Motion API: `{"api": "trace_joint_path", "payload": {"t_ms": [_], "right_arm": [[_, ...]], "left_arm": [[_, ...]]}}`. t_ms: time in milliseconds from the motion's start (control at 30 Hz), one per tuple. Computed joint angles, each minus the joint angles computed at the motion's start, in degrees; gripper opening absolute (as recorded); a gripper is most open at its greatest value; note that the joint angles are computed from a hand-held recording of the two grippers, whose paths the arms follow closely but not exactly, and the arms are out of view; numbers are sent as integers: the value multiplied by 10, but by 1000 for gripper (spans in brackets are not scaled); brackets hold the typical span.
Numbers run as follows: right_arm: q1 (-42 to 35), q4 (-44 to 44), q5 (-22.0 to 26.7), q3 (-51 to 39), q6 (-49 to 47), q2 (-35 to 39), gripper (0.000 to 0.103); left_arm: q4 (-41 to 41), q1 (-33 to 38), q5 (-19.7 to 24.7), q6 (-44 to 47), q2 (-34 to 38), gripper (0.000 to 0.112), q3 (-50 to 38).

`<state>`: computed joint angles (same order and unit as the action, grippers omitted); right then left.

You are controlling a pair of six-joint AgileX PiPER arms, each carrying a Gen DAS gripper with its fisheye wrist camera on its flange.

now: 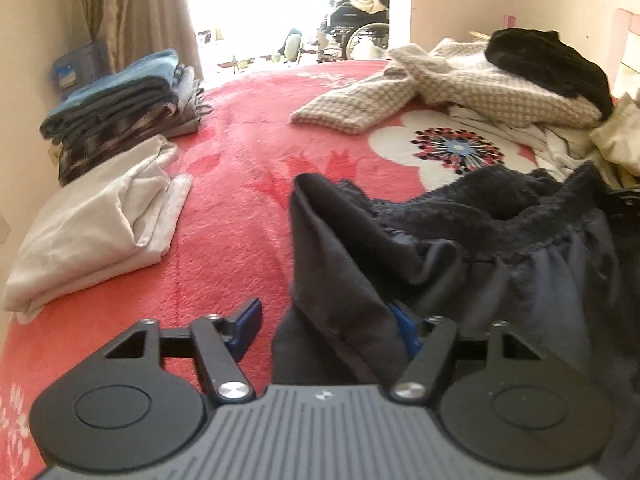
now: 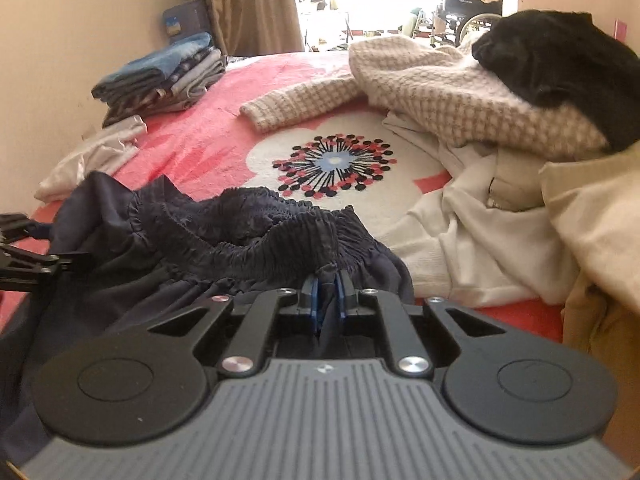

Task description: Fold clothes

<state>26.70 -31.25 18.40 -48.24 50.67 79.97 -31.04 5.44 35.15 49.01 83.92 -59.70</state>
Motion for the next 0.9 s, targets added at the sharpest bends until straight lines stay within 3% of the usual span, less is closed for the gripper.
{"api": "trace_joint_path", "payload": {"t_ms": [200, 267, 333, 433, 567, 900], "right_arm": [[-1, -164, -11, 23, 199, -20, 7], [-9, -185, -15, 18, 217, -12, 7], [-15, -211, -17, 11, 240, 0, 6], [-16, -279, -11, -1, 304, 14, 6], [-21, -354, -6, -15, 372, 24, 6], [-50, -399, -5, -78, 397, 147, 6]], "left_arm": [[-16, 4, 1, -3, 26, 60, -17], [-20, 0, -4, -3, 32, 56, -21], [-30, -2, 0, -2, 42, 28, -29], [-45, 4, 15, -14, 48, 12, -43], [-57, 9, 4, -16, 45, 10, -46], [4, -6, -39, -67, 76, 11, -52]]}}
